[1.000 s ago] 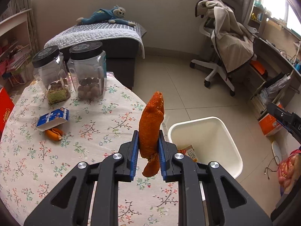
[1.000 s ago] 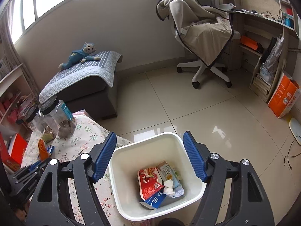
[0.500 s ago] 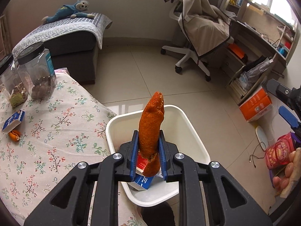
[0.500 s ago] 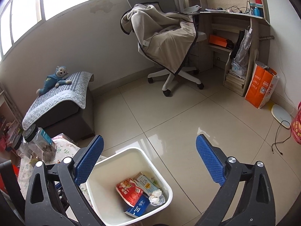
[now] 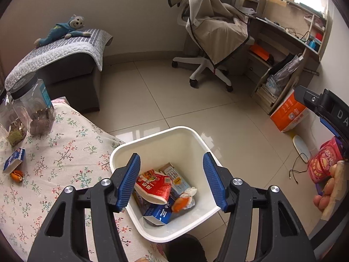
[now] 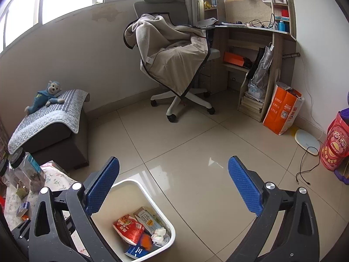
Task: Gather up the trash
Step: 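Move both open tools back over the table toward the blue biscuit box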
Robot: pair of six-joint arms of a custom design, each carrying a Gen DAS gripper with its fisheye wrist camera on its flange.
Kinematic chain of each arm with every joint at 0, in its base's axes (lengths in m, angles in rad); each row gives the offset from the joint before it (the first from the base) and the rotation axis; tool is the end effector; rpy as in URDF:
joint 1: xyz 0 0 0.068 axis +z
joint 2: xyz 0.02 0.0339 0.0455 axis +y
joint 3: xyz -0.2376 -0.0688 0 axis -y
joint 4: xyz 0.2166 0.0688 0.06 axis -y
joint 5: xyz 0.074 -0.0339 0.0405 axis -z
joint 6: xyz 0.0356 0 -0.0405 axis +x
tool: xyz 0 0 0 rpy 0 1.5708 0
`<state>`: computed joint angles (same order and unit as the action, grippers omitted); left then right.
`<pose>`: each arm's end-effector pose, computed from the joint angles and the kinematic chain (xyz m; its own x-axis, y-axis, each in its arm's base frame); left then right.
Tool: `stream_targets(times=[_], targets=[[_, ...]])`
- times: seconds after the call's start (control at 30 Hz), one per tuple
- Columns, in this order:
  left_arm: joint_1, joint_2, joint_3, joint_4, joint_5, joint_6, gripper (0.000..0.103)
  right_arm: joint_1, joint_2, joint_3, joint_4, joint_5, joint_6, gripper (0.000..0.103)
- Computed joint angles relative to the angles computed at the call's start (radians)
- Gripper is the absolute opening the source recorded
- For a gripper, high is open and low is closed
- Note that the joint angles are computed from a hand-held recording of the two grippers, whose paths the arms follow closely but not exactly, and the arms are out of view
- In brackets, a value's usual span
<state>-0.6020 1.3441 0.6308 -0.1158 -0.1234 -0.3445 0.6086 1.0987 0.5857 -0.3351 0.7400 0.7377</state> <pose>0.2032 -0.1343 0.1681 -0.7387 0.1009 -0.6665 0.2592 0.9552 -0.1427 0.1749 0.0926 0.1959 -0.4932 0.2617 -0.8296 0.3722 0.9255 0.0706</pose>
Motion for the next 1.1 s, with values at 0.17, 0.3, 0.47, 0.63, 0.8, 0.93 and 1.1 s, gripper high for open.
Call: stream_targets(times=[0.17,0.3,0.47,0.63,0.8,0.93,1.1], targets=[[0.048,-0.137,-0.063,-0.031,-0.102,0.030,0.066,0.121,0.077,0.049,-0.001,0.086,0.043,0.096],[0.148,-0.268,-0.117,-0.067,-0.131,0.063,0.074,0.256,0.181,0.122,-0.029,0.198,0.087,0.096],[0.312,-0.422,-0.163,-0.120,-0.090,0.121,0.077,0.381,0.303,0.218,-0.071,0.291,0.117,0.096],[0.472,-0.557,-0.204,-0.157,-0.044,0.217,0.082,0.426,0.410,0.314,-0.076,0.278,0.100,0.096],[0.670,-0.606,-0.215,-0.179,0.081,0.286,0.084,0.476,0.525,0.424,-0.072,0.260,0.073,0.096],[0.826,-0.620,-0.224,-0.185,0.171,0.355,0.084,0.510,0.602,0.513,-0.077,0.256,0.056,0.096],[1.019,-0.591,-0.222,-0.179,0.290,0.440,0.084,0.539,0.686,0.609,-0.075,0.239,0.030,0.096]])
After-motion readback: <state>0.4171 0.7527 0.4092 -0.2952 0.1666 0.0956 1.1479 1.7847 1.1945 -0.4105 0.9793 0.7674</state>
